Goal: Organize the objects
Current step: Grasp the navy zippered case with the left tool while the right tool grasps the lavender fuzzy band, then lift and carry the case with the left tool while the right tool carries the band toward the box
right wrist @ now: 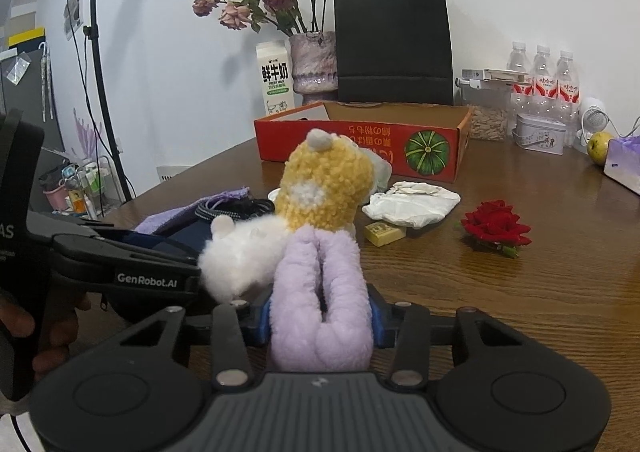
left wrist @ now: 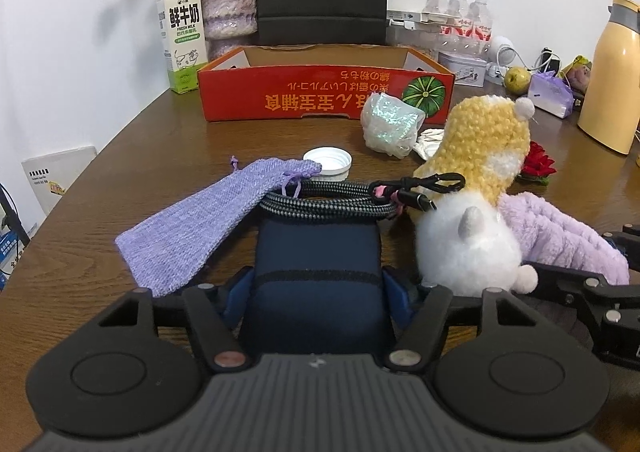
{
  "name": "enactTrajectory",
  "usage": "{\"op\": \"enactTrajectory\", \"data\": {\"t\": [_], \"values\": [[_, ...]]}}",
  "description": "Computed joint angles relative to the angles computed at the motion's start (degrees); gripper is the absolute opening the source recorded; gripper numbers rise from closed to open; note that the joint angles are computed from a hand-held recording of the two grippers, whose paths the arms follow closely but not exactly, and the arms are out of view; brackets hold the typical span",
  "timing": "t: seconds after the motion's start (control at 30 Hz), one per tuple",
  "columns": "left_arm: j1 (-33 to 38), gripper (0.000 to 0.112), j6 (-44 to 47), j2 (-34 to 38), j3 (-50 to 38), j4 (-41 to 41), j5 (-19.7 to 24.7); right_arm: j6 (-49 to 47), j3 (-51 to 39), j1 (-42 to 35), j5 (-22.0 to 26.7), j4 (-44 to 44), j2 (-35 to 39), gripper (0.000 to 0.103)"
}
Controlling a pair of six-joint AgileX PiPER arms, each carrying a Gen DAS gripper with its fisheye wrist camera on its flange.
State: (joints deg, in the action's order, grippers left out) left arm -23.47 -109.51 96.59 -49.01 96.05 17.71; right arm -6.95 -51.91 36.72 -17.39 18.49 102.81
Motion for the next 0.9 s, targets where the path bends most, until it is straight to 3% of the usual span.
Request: {"op": "enactTrajectory", "data": {"t": [0.3,0.9], "values": [[-0.4,0.065,4.7,-3.9,3.2,-4.8,-0.7,3.6,3.4,-0.3,-2.2,-2.2,-2.2,0.041],[-5.0,0.064,2.9,-15.0,12.4,-5.7,5.0,-4.2,12.1,4.4,-8.2,8.3,-10.0,0.039]]}}
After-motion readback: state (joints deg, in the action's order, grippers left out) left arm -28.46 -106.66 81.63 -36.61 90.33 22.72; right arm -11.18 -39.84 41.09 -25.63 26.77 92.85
